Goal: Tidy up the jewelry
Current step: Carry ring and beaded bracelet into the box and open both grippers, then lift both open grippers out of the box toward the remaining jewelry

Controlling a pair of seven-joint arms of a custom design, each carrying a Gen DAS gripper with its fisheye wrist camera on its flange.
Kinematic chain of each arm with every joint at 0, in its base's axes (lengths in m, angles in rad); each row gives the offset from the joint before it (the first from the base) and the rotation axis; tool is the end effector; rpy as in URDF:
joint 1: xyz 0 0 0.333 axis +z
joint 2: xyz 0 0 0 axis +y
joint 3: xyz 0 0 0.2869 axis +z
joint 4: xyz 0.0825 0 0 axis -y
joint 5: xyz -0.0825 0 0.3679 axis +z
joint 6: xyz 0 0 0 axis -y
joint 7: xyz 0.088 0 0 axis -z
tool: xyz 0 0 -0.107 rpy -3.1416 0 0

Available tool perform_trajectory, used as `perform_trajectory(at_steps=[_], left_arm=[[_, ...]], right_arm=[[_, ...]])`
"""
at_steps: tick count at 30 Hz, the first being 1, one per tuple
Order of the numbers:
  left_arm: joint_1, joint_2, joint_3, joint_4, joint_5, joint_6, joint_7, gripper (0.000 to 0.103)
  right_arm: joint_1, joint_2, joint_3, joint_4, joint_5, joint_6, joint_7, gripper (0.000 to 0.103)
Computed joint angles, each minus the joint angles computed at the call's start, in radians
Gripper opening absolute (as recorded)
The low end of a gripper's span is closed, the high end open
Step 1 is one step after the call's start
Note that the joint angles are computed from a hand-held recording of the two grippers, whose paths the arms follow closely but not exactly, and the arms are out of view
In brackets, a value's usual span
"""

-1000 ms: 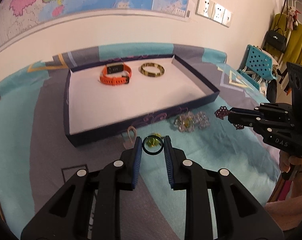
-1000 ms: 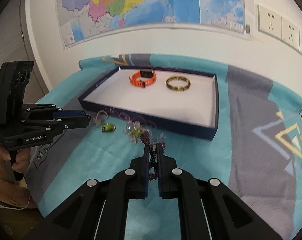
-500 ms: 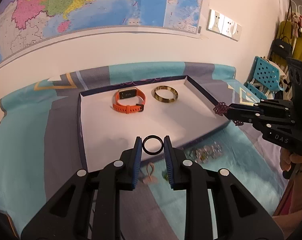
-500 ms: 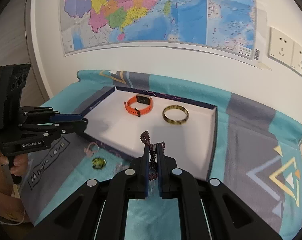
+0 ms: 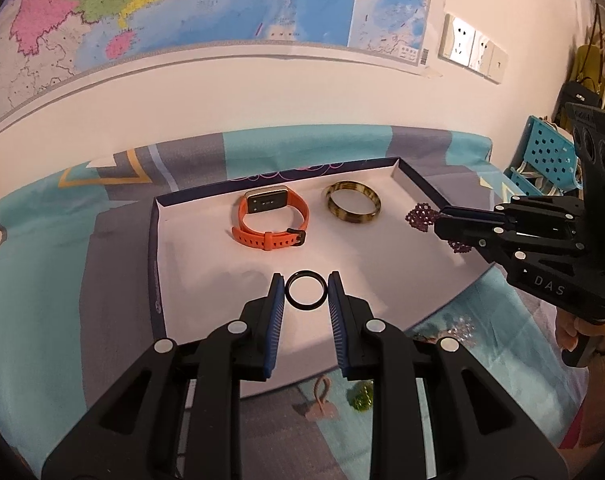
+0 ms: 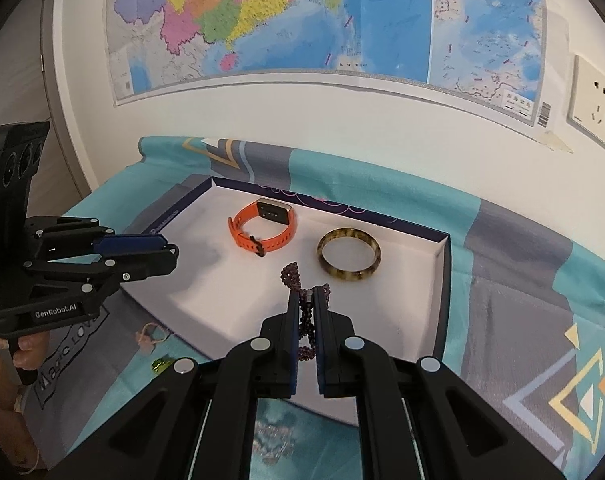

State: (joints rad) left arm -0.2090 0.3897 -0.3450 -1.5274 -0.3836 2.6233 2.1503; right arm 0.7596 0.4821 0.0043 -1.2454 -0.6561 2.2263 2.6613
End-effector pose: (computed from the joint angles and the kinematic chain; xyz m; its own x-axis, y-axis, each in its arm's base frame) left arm 0.6126 -0.3227 0.5058 -0.7375 -0.6695 0.0883 -0.5087 0.4647 -0.7248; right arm 0.5277 0.4781 0.5275 -0.0372 -0.9986 -0.0364 -0.7156 0.0520 -0.6966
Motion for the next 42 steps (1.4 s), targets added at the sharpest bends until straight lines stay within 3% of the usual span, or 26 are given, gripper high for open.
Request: perform_trajectory(at_steps=[22, 28, 36, 42], left_arm=[[-0.100, 0.205, 0.070, 0.279, 0.265, -0.119, -0.227, 0.023], [-0.115, 0.247, 0.081, 0.338, 0.303, -0.155, -0.260, 0.023], [-0.119, 0.270, 0.085, 0.367, 0.322, -0.177, -0.282, 0.024], [-0.105, 0.243, 0.071, 0.325, 0.305, -0.150, -0.271, 0.037]], right_arm=[[-0.021, 0.174, -0.036, 0.211, 0.137, -0.062, -0.130, 0.006], [-0.028, 0.174, -0.038, 0.200, 0.167, -0.052, -0.138, 0.007], [-0.025, 0.120, -0.043, 0.115, 0.149, -0.018, -0.092, 0.020], [-0.018, 0.055, -0.037, 0.034, 0.098, 0.010, -0.031, 0.031]])
